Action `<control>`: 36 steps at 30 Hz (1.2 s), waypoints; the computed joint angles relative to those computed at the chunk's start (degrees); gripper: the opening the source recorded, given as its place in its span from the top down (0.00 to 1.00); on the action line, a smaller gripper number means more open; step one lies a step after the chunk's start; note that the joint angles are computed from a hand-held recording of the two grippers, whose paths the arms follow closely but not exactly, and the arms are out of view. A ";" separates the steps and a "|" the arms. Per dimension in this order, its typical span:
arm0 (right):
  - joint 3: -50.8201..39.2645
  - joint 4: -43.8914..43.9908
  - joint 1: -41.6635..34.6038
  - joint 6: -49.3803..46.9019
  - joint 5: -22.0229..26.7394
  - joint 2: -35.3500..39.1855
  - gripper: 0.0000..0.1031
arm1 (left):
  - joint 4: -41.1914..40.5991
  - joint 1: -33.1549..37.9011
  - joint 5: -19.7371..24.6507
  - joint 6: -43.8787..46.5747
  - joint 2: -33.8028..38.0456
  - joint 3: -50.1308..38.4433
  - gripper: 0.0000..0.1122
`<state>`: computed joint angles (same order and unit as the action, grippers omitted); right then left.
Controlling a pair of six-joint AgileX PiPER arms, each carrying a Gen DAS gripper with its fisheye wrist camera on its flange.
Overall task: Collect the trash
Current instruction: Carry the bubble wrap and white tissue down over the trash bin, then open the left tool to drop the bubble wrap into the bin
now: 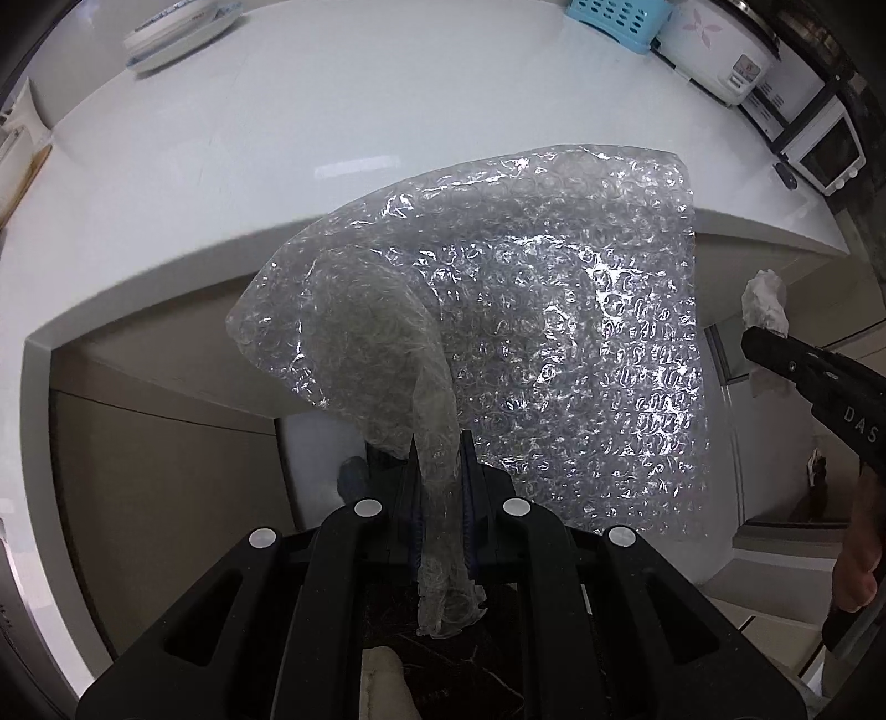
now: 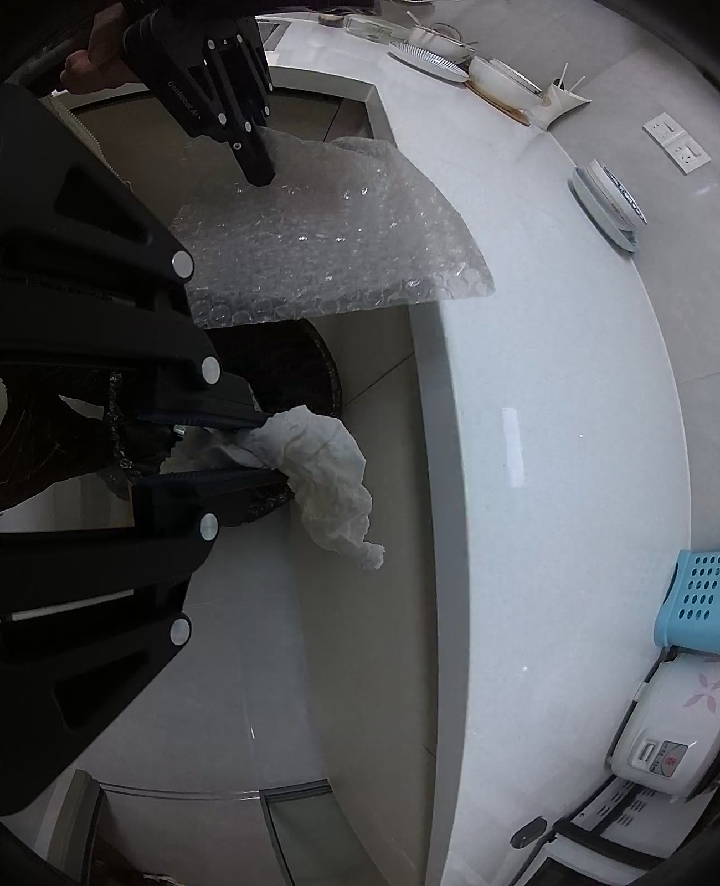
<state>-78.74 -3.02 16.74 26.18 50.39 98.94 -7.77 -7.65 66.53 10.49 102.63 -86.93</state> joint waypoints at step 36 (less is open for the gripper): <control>9.91 1.84 -0.21 -0.33 -7.89 5.94 0.89 | 6.17 -8.74 -10.82 -5.39 12.06 1.25 0.73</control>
